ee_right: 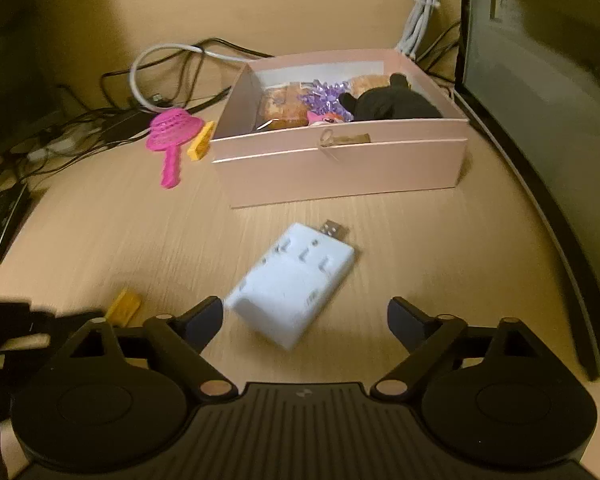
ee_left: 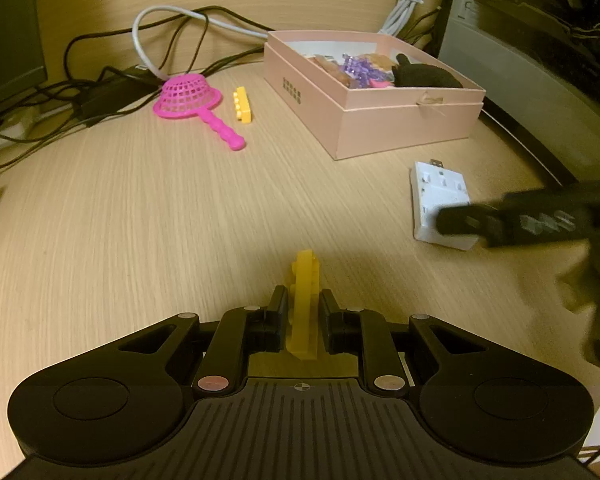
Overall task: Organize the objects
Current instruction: 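Grasp the white USB hub with the right tool, then drop the yellow block into the pink box with the left tool while the right tool carries the hub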
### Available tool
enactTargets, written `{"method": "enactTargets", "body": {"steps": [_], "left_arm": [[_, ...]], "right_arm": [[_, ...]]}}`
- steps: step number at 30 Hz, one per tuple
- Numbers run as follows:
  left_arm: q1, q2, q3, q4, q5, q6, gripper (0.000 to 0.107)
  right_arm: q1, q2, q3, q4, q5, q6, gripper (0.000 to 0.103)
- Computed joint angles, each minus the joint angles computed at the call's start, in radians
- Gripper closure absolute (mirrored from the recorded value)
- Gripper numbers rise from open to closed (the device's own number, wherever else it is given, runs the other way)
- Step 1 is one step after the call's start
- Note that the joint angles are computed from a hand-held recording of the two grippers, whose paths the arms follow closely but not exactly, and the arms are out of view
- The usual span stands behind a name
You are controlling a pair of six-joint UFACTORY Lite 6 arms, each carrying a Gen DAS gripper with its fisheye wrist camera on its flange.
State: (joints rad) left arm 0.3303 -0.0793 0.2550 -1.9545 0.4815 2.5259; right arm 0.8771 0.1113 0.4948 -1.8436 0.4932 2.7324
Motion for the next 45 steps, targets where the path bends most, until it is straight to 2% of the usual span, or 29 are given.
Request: {"method": "enactTargets", "body": {"steps": [2,5,7,12,18,22,28,32,39,42,45], "left_arm": [[-0.004,-0.004,-0.001,0.001,-0.003,-0.005,0.087],[-0.006,-0.005,0.0,0.003,-0.005,-0.007,0.087],[-0.001,-0.005,0.001,0.008,-0.004,-0.006,0.087],[-0.001,-0.008,-0.001,0.005,-0.002,-0.007,0.087],[0.003,-0.016,-0.005,0.015,0.0,-0.022,0.087],[-0.001,-0.028,-0.018,-0.017,0.001,0.014,0.087],[-0.003,-0.046,-0.03,-0.02,-0.003,0.029,0.088],[0.02,-0.055,-0.026,0.092,0.013,-0.067,0.089],[0.034,-0.144,-0.016,0.302,0.056,-0.297,0.089],[-0.014,-0.17,0.048,0.378,0.067,-0.472,0.089],[-0.123,-0.159,0.159,0.379,0.042,-0.599,0.089]], "right_arm": [[-0.023,0.1,0.089,0.035,0.002,-0.057,0.009],[-0.049,0.181,0.17,0.024,-0.02,-0.085,0.009],[-0.047,0.212,0.204,0.034,-0.021,-0.111,0.014],[-0.035,0.209,0.214,0.046,-0.027,-0.158,0.045],[-0.025,0.144,0.157,0.068,-0.04,-0.191,0.055],[0.014,0.044,0.087,0.16,-0.031,-0.274,0.056],[0.111,-0.192,-0.036,0.395,0.051,-0.47,0.056],[0.172,-0.335,-0.094,0.52,0.124,-0.562,0.056],[0.256,-0.499,-0.177,0.625,0.209,-0.619,0.056],[0.284,-0.549,-0.216,0.633,0.232,-0.592,0.056],[0.299,-0.595,-0.254,0.633,0.251,-0.563,0.056]]}}
